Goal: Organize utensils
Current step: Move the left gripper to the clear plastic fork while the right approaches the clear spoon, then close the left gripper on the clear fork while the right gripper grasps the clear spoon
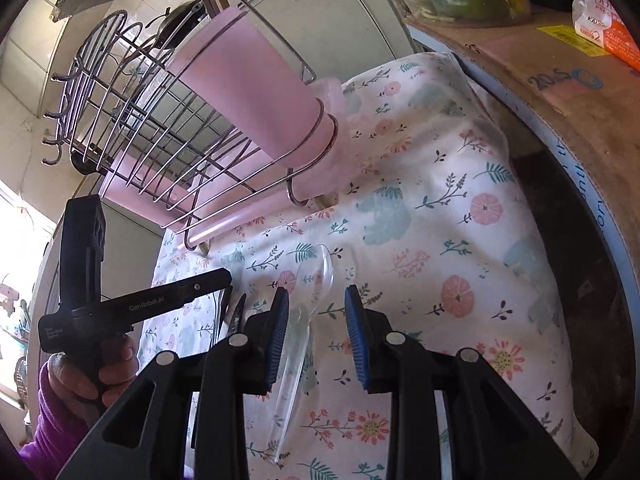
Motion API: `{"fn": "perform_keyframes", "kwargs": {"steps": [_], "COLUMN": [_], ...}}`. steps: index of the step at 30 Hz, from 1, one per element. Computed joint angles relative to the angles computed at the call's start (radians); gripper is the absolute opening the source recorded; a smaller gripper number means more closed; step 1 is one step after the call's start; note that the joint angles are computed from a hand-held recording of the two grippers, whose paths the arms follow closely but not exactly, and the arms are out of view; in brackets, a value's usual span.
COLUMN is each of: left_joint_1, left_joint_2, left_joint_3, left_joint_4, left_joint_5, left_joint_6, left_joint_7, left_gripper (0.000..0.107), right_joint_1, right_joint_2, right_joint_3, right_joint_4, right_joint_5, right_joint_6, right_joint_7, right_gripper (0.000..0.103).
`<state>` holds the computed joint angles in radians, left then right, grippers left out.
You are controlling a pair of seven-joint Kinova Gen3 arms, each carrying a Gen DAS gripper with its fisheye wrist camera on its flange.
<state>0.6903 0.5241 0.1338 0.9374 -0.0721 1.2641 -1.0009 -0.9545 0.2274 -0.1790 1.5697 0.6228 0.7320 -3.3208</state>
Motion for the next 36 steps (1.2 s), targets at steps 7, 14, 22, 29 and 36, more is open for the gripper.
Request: {"fn": "perform_keyframes", "kwargs": {"steps": [7, 14, 22, 29, 36], "left_joint_1": [-0.049, -0.149, -0.226, -0.26, -0.283], "left_joint_2": [-0.092, -0.223, -0.34, -0.405, -0.45], "left_joint_3": [0.016, 0.055, 0.076, 0.078, 0.076], "left_joint_4": [0.143, 0.302, 0.418, 0.486, 0.546], "left_joint_5": [0.036, 0.143, 0.229, 0.25, 0.27], "left_joint_6": [-0.124, -0.28, -0.386, -0.425, -0.479], "left_joint_7": [-0.023, -0.083, -0.153, -0.183, -0.2], "left_gripper": [0.012, 0.012, 0.012, 0.012, 0.012], "right_joint_1": [0.017, 0.044, 0.092, 0.073, -0.017], "right_joint_2": [0.0, 0.009, 0.077, 0.173, 0.182], "right_joint_3": [0.0, 0.002, 0.012, 0.039, 0.093], "right_joint_4": [0.0, -0.021, -0.135, -0.274, -0.28], "right_joint_5": [-0.035, -0.098, -0.227, -0.309, -0.216], "right_joint_6": [-0.028, -0.029, 0.047, 0.17, 0.191], "right_joint_7": [0.01, 0.048, 0.218, 0.359, 0.287], "right_gripper": [0.028, 0.029, 0.029, 0.029, 0.002]}}
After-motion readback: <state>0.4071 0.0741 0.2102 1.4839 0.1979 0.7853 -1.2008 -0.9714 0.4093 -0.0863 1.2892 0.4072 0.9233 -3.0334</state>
